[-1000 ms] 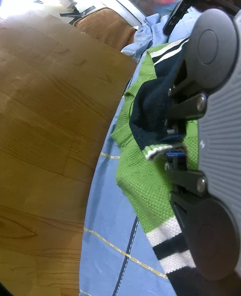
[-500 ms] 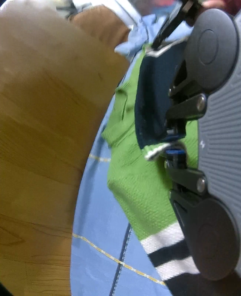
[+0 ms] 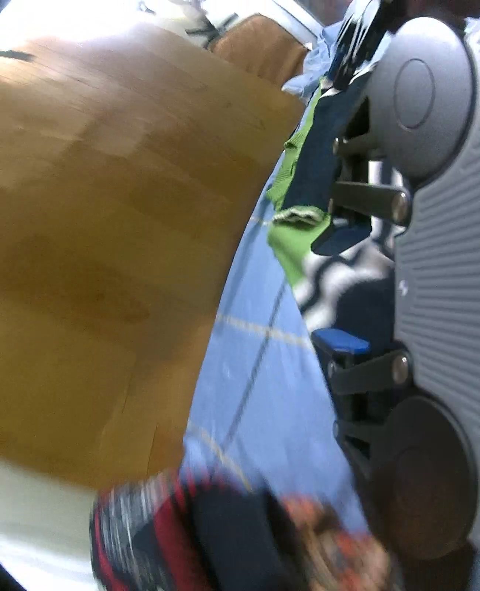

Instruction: Fold small clothes

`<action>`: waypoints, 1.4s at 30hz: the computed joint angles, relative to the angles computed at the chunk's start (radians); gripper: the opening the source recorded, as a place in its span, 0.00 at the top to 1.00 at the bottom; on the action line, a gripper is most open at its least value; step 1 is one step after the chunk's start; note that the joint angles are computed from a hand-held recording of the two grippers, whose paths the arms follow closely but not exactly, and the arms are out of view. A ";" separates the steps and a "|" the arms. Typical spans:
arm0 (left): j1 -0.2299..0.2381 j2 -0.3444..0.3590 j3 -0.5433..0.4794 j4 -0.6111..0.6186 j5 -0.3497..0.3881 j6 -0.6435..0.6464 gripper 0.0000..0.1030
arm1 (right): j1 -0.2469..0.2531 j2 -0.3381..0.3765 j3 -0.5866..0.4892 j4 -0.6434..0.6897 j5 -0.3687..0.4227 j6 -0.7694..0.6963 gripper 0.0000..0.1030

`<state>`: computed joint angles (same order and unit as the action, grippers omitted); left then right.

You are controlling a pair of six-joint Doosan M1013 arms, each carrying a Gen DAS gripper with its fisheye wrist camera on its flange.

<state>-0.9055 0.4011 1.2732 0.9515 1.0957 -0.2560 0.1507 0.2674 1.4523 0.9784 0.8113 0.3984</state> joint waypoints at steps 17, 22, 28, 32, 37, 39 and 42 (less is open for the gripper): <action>-0.290 -0.216 0.344 0.291 0.444 -0.531 0.45 | 0.337 -0.080 0.088 0.034 0.329 -0.595 0.55; -0.316 -0.232 0.377 0.281 0.479 -0.592 0.45 | 0.430 -0.072 0.098 -0.012 0.196 -0.564 0.57; -0.331 -0.242 0.404 0.292 0.481 -0.613 0.45 | 0.390 -0.058 0.035 0.059 0.283 -0.411 0.90; -0.296 -0.244 0.396 0.318 0.391 -0.566 0.45 | 0.301 -0.055 -0.030 0.205 0.311 -0.346 0.90; -0.198 -0.213 0.329 0.365 0.186 -0.432 0.45 | 0.219 0.011 -0.163 0.245 0.116 -0.115 0.90; -0.146 -0.187 0.283 0.363 0.091 -0.375 0.45 | 0.188 0.033 -0.189 0.240 -0.015 -0.046 0.90; -0.068 -0.136 0.206 0.325 -0.055 -0.295 0.45 | 0.118 0.059 -0.200 0.243 -0.161 0.114 0.90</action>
